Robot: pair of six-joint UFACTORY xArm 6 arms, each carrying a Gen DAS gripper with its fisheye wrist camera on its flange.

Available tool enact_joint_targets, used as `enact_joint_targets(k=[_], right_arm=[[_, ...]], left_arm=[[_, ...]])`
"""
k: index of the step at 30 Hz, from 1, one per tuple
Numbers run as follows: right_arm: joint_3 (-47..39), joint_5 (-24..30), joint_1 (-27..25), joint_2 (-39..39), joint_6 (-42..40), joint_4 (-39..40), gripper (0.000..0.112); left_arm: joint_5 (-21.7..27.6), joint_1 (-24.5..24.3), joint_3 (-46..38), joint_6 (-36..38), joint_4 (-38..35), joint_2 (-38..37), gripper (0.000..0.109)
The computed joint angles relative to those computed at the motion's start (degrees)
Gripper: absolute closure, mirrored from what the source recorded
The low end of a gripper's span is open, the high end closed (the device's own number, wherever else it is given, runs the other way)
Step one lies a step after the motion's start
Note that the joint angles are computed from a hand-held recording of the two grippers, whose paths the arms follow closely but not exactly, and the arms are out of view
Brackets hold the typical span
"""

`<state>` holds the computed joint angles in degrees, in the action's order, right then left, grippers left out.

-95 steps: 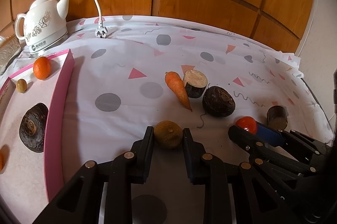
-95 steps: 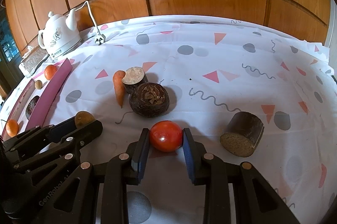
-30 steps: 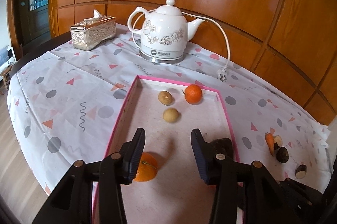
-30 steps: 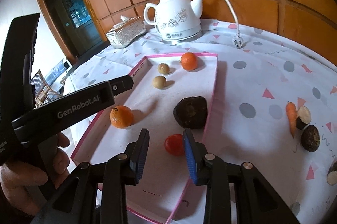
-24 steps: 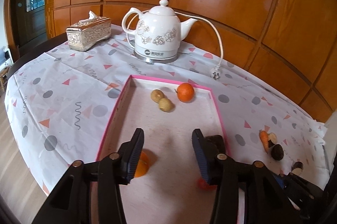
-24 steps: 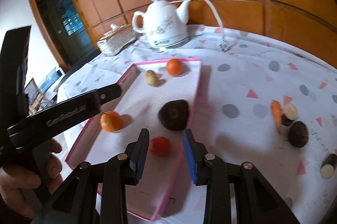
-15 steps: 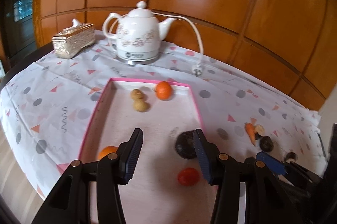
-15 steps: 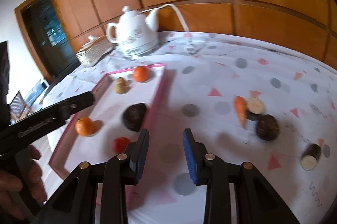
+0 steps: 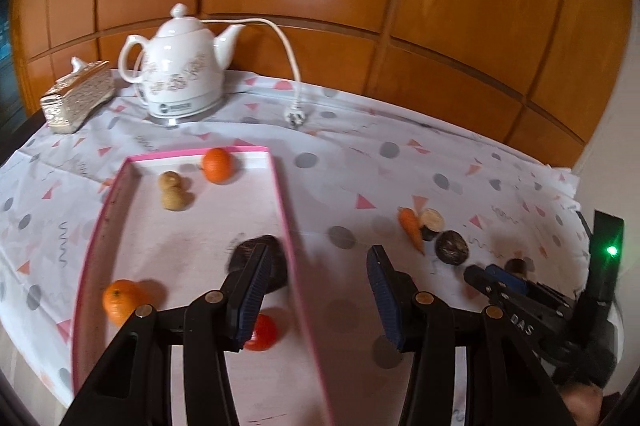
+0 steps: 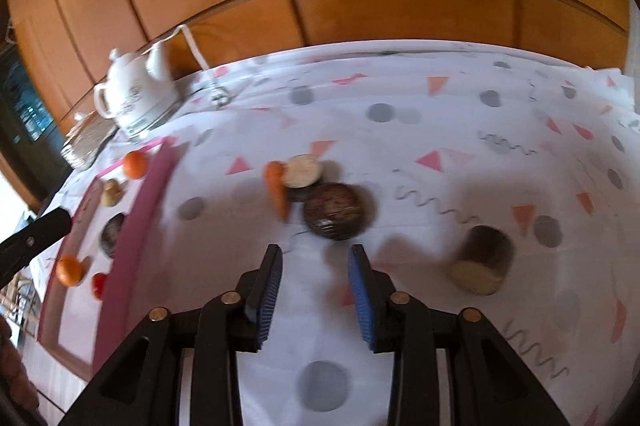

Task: Organize fruits
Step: 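Lower the red tomato into the pink tray and open the right gripper, then grasp the dark round fruit on the cloth with the right gripper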

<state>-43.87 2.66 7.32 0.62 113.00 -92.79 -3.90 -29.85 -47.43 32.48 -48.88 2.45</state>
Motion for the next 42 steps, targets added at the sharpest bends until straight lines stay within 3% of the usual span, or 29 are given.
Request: enact_joint_targets(k=[14,17,23,25,30,34,37,42], right_arm=[[-4.67,1.47,0.17,5.59,-13.59,9.62,0.074],[-5.42,2.24,0.47,6.56,-17.11,12.35,0.065],[-6.38,4.97,1.09,7.87,-21.37,16.01,0.064],[-6.52,3.86,0.47,8.59,-21.04,15.81,0.065],[-5.27,6.54,0.12,6.99,-13.96,10.70,0.066],[-3.67,8.12,0.15,5.43,-13.57,10.41,0.066],[-2.81,8.67,0.01,4.49,-11.80,9.04,0.066],[-2.81,7.61,-0.53,4.30,-8.29,5.37,0.066]], left_arm=[[2.20,-1.08,-1.88,-11.16,13.95,3.67,0.058],[2.98,-1.10,-2.91,-12.43,15.41,4.63,0.058],[5.01,-1.06,-5.88,-15.69,19.07,7.11,0.058],[5.92,-0.92,-7.10,-18.11,21.66,8.23,0.058],[7.95,-1.16,-10.63,-21.56,25.16,11.38,0.058],[10.01,-1.48,-14.27,-24.07,28.06,14.56,0.059],[11.50,-2.05,-17.60,-23.18,28.09,17.29,0.072],[14.28,-1.96,-23.38,-24.40,29.33,21.84,0.079]])
